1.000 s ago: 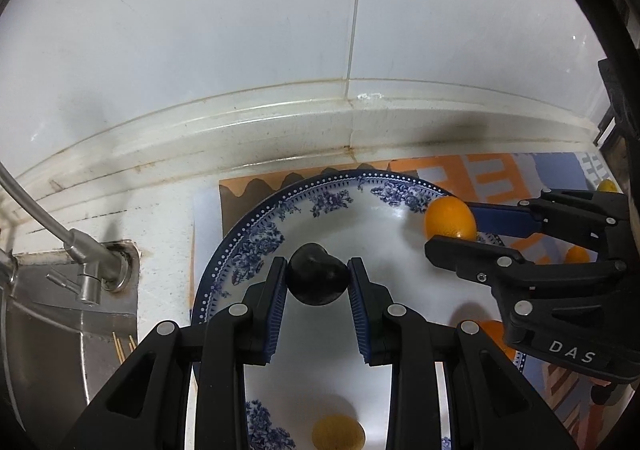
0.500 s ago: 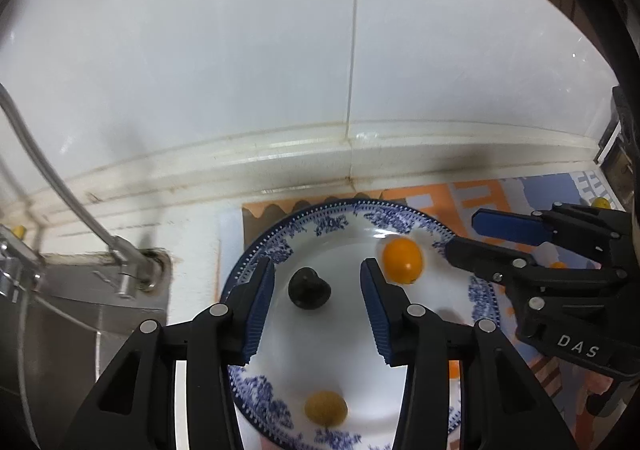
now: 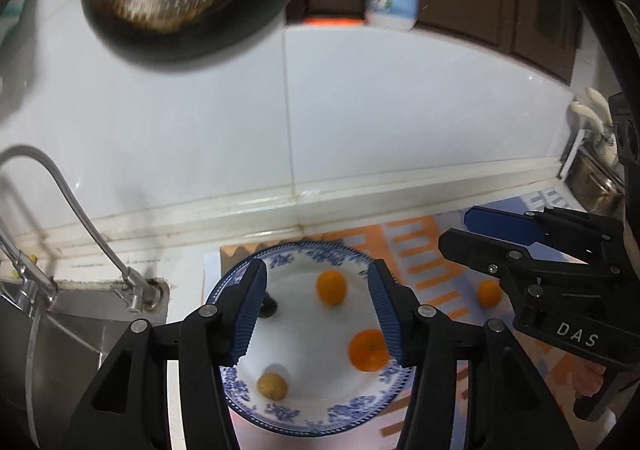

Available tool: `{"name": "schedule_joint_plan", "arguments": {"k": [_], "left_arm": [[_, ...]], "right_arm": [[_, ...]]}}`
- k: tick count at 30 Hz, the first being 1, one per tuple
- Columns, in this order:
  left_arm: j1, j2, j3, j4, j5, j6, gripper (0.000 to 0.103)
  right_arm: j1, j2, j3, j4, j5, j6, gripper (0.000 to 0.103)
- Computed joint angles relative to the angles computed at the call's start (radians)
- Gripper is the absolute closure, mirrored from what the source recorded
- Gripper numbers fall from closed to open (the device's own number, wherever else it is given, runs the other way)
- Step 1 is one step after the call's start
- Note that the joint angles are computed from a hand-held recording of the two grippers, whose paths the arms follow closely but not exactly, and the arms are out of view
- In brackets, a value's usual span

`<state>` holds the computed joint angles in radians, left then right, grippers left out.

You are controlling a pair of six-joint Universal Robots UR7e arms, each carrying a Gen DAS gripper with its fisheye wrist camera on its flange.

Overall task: Organize fruits
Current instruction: 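Move both open tools back toward the remaining fruits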

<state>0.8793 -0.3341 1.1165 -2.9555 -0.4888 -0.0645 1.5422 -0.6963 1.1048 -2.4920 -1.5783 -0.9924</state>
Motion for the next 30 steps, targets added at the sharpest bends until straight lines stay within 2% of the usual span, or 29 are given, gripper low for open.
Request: {"name": "schedule_joint_plan", "arguments": {"k": [7,13,17,21,26,30], "left_arm": [[-0.044,0.037,-0.015,-0.133,0.008,0.097,0.047],[-0.073,0.059,-0.023,-0.19,0.007,0.105,0.046],[-0.091,0.085,-0.042,-0.232,0.023,0.129,0.044],[-0.102,0.098,-0.046,-0.23,0.017,0.107,0.043],[-0.101,0.104,-0.046,-0.15,-0.005,0.042,0.042],[-0.098,0.127,-0.064,-0.154,-0.014,0.049,0.042]], "right_arm": [[-0.021,-0.07,0.061,-0.042,0.044,0.014,0.067],[-0.043,-0.12,0.111,-0.094,0.079,0.019,0.062],[-0.057,-0.146,0.134,-0.116,0.093,0.014,0.062],[-0.072,-0.171,0.154,-0.134,0.107,0.008,0.062],[-0.089,-0.192,0.183,-0.179,0.115,-0.025,0.062],[-0.103,-0.201,0.197,-0.202,0.11,-0.047,0.062]]}}
